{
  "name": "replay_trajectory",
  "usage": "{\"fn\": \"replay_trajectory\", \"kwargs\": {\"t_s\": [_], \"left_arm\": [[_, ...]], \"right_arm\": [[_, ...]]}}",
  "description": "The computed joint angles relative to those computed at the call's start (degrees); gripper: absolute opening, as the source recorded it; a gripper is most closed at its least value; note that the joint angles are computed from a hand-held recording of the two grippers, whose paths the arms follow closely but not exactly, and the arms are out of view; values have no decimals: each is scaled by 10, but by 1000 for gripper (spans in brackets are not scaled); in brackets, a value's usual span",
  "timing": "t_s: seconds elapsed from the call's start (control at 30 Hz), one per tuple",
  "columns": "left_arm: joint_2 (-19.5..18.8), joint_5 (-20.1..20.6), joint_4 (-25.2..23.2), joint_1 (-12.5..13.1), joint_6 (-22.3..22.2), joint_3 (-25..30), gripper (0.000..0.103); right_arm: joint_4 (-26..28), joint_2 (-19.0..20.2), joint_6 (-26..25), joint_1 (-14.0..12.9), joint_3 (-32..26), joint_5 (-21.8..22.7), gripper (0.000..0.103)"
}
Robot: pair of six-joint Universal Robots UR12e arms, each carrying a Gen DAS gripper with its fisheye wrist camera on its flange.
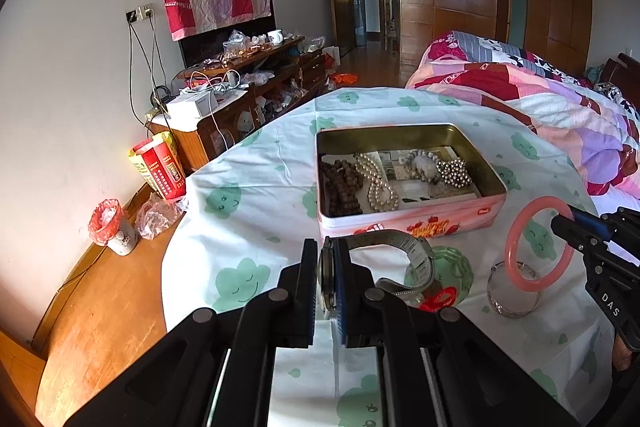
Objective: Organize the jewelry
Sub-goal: 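Carry the grey cuff and pink bangle over the open pink tin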
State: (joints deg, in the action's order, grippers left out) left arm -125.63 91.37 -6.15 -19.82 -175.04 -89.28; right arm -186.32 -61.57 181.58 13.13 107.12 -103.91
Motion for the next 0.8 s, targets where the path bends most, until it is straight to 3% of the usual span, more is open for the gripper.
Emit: {"fn": "replay_trajectory", "kwargs": {"t_s": [0.8], "left_arm": [[-15,17,-10,-6,19,46,7]], "right_arm": [[0,9,-26,-6,-36,-4,13]]}}
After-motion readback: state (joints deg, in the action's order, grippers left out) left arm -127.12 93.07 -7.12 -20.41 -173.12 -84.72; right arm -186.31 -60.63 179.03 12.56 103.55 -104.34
